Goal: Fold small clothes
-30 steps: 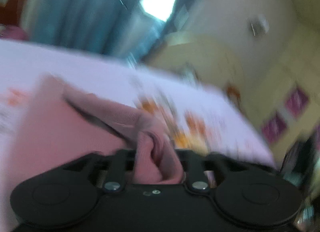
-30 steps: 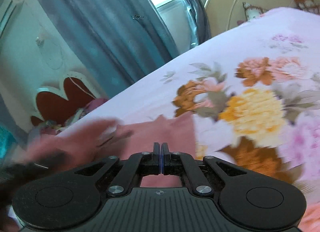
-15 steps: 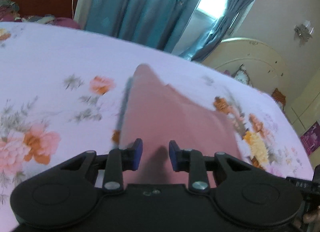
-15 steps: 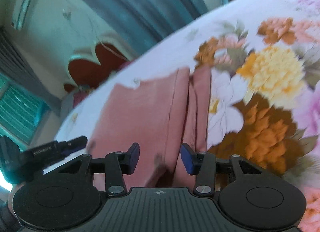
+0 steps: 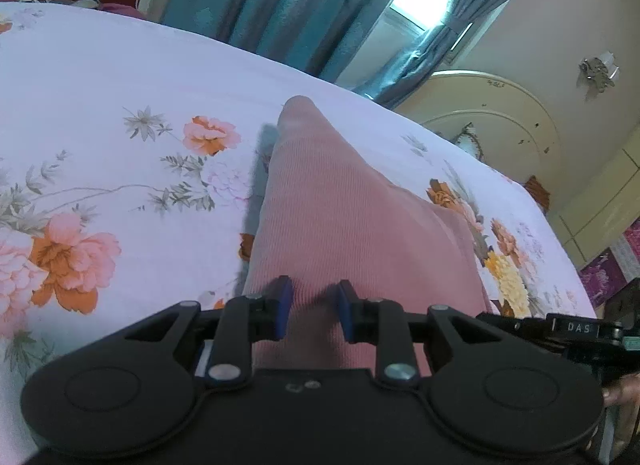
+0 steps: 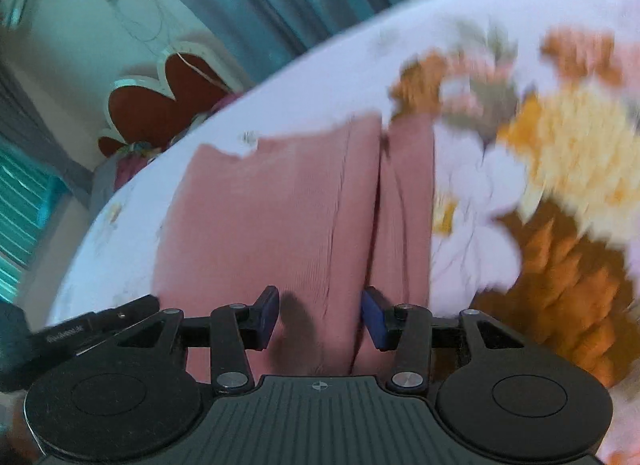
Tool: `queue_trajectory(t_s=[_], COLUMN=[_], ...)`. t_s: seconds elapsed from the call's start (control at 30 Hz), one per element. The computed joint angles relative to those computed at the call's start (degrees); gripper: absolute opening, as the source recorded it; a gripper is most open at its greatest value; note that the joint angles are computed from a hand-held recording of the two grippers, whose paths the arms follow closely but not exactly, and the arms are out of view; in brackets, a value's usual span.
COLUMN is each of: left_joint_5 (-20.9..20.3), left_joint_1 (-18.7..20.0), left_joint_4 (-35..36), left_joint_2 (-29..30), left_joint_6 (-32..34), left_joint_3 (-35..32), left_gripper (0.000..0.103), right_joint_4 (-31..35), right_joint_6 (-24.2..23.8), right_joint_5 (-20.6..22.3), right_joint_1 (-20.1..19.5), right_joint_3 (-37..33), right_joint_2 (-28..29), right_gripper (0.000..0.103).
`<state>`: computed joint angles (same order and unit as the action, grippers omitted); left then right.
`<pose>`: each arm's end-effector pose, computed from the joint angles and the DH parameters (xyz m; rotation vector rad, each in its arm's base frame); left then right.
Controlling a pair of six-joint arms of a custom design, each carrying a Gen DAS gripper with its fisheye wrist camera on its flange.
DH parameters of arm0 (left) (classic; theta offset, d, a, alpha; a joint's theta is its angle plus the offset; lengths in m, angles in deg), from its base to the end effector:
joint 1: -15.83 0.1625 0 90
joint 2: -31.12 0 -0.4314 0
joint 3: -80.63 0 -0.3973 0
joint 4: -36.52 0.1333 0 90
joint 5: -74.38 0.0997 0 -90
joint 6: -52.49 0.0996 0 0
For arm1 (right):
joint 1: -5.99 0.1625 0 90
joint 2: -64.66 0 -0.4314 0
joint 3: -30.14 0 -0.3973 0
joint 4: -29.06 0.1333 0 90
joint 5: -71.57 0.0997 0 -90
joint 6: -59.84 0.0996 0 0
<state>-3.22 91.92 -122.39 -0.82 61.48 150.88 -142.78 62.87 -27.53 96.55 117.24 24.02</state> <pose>-0.0453 -0.8265 0.1115 0.4822 2.8067 -0.7913 0.1248 -0.7381 0.1330 -0.1344 -2.8621 0.9203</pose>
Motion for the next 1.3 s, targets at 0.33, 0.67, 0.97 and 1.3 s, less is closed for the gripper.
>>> queue_trajectory(t_s=[0.33,0.67,0.97,1.3], left_joint_5=[-0.40,-1.23,1.54,2.31], left_joint_1=[-0.22,-0.65,-2.10,-2.19], left_joint_4=[3.85,5.00,8.14,8.77], left_joint_2=[0.05,2.47,3.58,4.00], left_joint_6=[4.32,10.25,13.64,14.43], left_joint_3=[-2.34,-5.98,-6.48,-7.34], left_gripper=[0.023,0.023,0.025,0.026], right_joint_4=[-1.82,-6.01,-7.13,-3.97], right_joint_6=[1.06,-16.11,-15.46,-11.84], right_joint_5=[3.81,-15.81,-19.15,-15.54], right_joint_1=[0.15,7.10,5.13,3.83], right_joint_3=[-1.53,-5.41,-0.62,-1.99], right_joint_2=[2.07,5.79,4.04,3.46], right_gripper=[0.045,0.007,0.007,0.007])
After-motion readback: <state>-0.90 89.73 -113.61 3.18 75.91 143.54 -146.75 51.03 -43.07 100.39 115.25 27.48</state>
